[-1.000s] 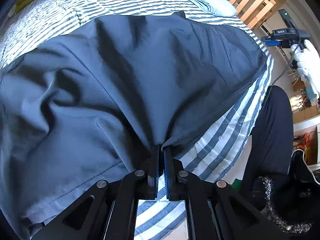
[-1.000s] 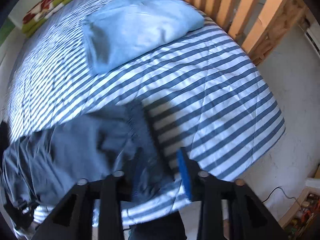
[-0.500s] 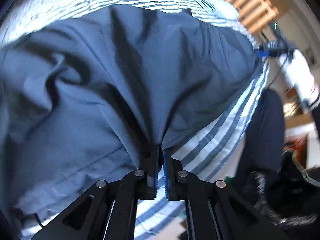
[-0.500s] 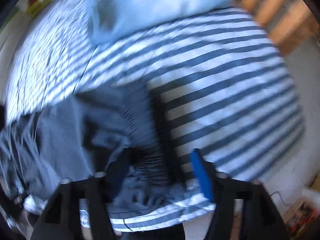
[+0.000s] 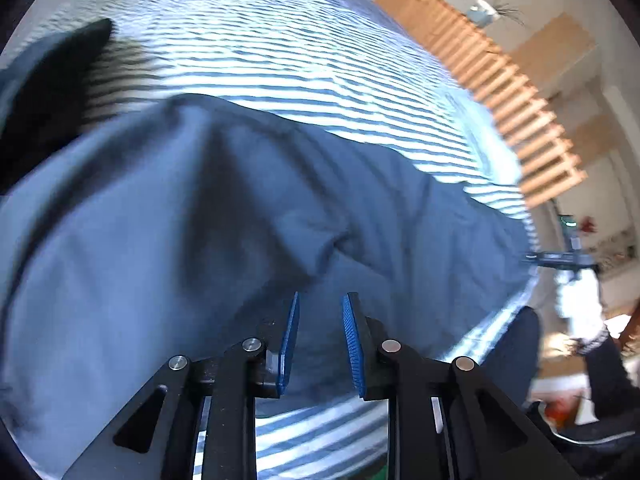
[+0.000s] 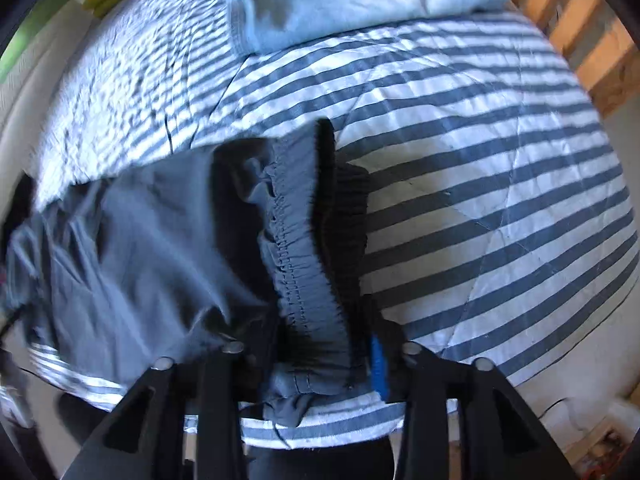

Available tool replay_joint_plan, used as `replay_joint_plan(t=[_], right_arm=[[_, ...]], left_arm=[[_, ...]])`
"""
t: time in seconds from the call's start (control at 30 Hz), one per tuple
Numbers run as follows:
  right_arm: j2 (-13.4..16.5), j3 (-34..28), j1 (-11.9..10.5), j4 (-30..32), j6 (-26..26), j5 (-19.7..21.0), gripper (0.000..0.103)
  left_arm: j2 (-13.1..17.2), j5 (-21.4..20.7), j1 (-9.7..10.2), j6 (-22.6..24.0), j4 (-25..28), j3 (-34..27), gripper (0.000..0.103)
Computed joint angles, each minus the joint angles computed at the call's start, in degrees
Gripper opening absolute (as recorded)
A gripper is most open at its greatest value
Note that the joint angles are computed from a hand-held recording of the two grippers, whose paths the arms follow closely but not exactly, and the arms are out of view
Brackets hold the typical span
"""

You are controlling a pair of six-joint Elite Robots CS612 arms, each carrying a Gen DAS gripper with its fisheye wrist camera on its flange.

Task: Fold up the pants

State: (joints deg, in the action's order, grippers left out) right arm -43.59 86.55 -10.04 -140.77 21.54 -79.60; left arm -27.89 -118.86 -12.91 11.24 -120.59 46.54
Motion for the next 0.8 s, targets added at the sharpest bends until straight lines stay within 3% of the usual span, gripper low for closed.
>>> replay_joint_plan(t=[0.03,0.13,0.33,0.4,0.47,0.53,0.63,0.8], right_arm=[[-0.35,0.74,-0.72,-1.36,0.68,1.62,0.045],[-1.25,2.21,-1.92,-4.19,2.73,1.16,0.045],[0.08,0.9,-2.05,0.41,-0.28,2.8,0.047],[0.23,1.05,-1.14,-0.76,-1.8,0.07,0.053],[0.64,0.19,0.48,-0.15,-2.17,-5.32,0.048],[0.77,0.35,1.56,-1.95,-0.93,-8.22,0.028],[0.49,0.51,2.62,-3.81,0.5,-10.98,0.026],[-1.29,1.1,4.62,-11.42,1.01,-23.97,0.023]], left_arm=[[0.28,0.85,0.09,0.78,0.78,-0.61,0.025],[0.49,4.09,-0.22,1.03,1.17,-0.61,0.025],[1.88,4.8,-0.03,-0.99,1.52,-1.12,0.025],[2.06,5.26,-0.26,-0.9,1.52,-1.05,0.025],[1.9,6.14,-0.5,-0.6,1.22,-0.66,0.025],[1.89,6.88,-0.68,-1.06,0.46,-0.52,0.025],[1.87,7.65,-0.7,-2.1,-0.26,-0.41,0.025],[0.8,10.48,-0.79,-1.72,-1.92,0.97,0.025]])
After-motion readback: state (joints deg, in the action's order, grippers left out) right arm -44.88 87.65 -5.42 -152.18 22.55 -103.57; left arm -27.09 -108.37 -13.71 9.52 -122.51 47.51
